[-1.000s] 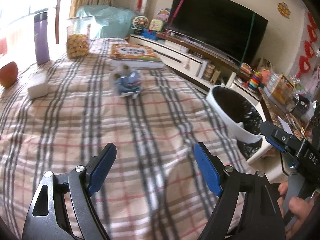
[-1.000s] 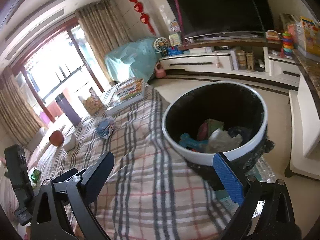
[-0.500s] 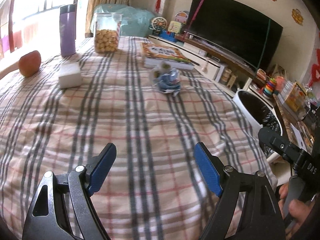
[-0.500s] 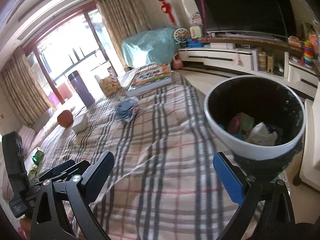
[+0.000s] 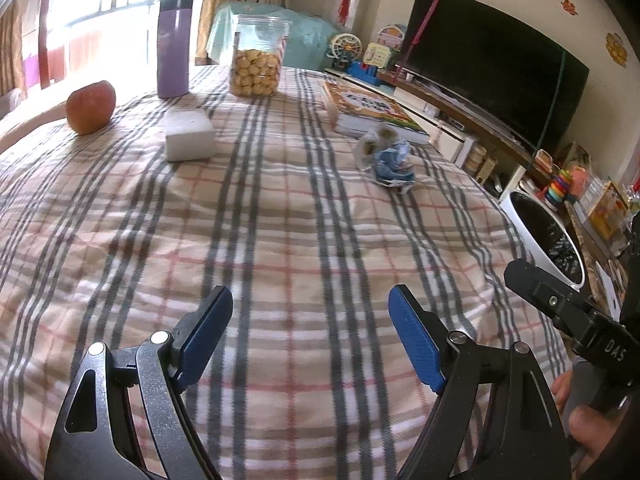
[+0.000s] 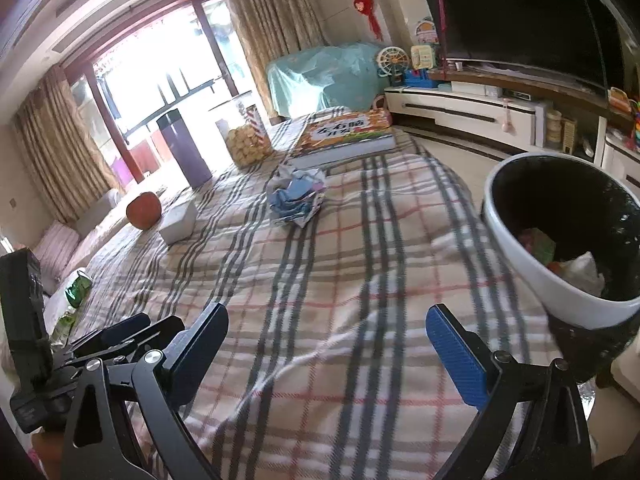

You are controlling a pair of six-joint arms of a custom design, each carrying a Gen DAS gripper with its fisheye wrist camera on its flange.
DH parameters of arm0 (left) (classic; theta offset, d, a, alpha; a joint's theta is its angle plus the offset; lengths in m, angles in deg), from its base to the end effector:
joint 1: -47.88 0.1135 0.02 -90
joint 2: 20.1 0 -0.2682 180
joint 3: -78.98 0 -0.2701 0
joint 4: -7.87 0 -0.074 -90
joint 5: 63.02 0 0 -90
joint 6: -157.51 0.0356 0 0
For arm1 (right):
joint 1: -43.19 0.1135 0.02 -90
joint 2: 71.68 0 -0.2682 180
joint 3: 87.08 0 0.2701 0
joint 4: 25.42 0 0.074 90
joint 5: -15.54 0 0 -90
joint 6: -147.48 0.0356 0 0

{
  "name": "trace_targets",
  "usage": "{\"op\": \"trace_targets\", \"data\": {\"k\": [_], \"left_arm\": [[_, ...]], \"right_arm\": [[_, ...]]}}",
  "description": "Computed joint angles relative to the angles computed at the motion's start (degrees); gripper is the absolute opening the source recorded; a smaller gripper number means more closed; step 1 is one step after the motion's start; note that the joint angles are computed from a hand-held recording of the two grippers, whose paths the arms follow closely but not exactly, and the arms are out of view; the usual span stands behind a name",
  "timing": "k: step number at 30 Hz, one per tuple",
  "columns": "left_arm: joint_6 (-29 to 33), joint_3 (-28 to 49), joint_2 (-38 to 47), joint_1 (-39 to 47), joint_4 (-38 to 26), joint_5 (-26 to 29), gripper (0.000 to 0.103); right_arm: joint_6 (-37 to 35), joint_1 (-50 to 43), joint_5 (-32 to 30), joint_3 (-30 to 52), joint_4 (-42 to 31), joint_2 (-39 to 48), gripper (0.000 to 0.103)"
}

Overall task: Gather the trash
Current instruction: 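Move both tools back over the bed toward the white block and crumpled wrapper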

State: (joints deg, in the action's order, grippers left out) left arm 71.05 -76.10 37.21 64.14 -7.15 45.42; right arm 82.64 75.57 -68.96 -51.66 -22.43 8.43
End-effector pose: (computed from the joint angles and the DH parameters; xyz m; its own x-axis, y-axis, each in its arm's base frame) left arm 0.1723 0.0385 0.1152 -0.7091 -0.1458 -0.6898 -0.0164 0.9815 -0.1906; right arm 0.2110 0.1298 0.1150 -0.7094 0.0512 -0.7029 -0.1889 0.9470 0.2597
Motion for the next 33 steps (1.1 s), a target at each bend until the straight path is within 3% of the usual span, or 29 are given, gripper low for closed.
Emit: {"op": "trace_targets", "data": {"k": [16, 33], "left_arm": [[2.86, 4.28, 10.19, 6.56, 3.81, 1.98, 0.082], [3.25, 12.34, 22.39, 6.29, 7.15, -1.04, 0.082]], "right_arm": [[1.06, 1.31, -1.56, 7.76, 1.71, 11.28, 0.1], [0.49, 0.36, -4.29, 18.36, -1.81, 21.3, 0.1]]}}
